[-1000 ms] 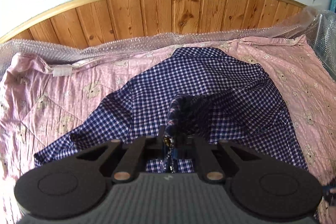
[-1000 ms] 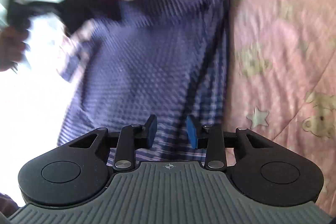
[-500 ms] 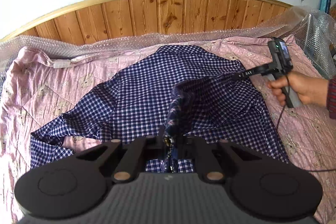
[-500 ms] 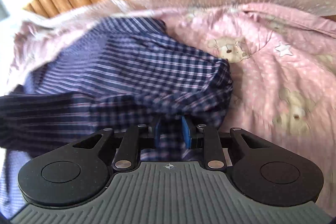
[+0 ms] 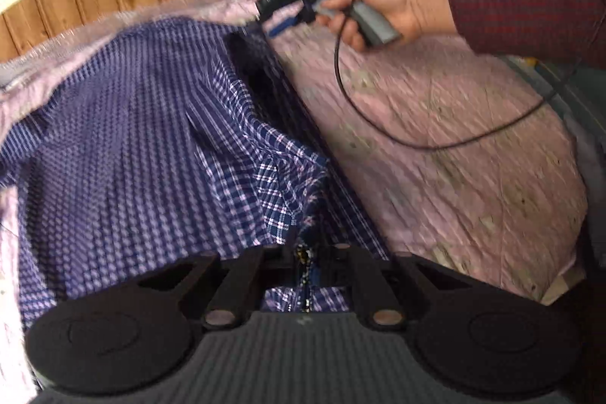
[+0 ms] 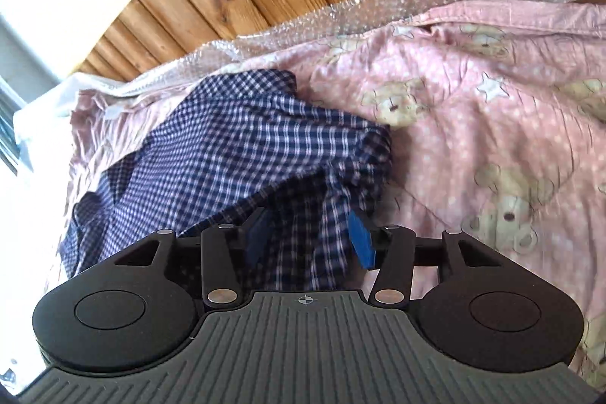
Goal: Fold clothes
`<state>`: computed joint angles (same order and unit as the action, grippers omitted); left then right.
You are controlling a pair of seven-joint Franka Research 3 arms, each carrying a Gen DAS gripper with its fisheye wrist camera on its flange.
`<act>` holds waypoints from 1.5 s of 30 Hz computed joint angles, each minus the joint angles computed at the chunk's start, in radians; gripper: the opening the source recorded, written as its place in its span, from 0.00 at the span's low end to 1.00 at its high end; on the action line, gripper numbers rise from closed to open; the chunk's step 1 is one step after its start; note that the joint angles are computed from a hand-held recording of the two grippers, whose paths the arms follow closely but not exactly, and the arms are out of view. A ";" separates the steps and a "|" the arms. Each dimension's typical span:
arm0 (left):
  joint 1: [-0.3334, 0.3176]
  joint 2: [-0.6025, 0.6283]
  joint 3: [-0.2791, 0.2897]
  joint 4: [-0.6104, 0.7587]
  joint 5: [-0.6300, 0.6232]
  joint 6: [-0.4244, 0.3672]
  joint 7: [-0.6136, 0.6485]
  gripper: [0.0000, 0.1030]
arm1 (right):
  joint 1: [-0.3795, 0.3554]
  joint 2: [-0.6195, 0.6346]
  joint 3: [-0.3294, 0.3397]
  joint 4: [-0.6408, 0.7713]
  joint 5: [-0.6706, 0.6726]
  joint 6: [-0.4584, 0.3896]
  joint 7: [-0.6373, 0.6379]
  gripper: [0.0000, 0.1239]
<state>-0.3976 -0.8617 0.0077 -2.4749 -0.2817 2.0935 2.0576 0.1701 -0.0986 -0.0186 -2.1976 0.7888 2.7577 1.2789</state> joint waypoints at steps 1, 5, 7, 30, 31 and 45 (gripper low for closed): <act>0.001 -0.006 -0.016 -0.030 0.001 0.001 -0.014 0.06 | -0.001 -0.015 -0.001 -0.017 -0.006 -0.011 -0.002 0.42; -0.013 -0.013 -0.045 -0.097 -0.005 0.014 -0.058 0.07 | 0.006 -0.071 0.010 -0.081 -0.064 0.029 -0.004 0.42; -0.026 -0.013 -0.049 -0.097 -0.007 0.012 -0.072 0.11 | 0.052 -0.101 -0.007 -0.102 0.033 0.086 -0.103 0.42; 0.080 -0.320 0.156 -0.201 -0.021 -0.225 -0.043 0.77 | -0.099 -0.432 0.338 -0.223 -0.803 -0.102 0.693 0.59; 0.102 -0.340 0.172 -0.195 -0.013 -0.253 -0.037 0.84 | -0.100 -0.462 0.363 -0.217 -0.830 -0.138 0.743 0.60; 0.342 -0.099 0.294 0.094 0.079 -0.156 -0.019 0.97 | 0.059 -0.512 0.666 -0.113 -0.949 -0.360 1.382 0.69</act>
<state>-0.0555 -0.9604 0.3022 -2.3811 -0.2029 1.9375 2.0385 0.2286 -0.6105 0.6471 -2.3110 -0.1601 2.3977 2.6610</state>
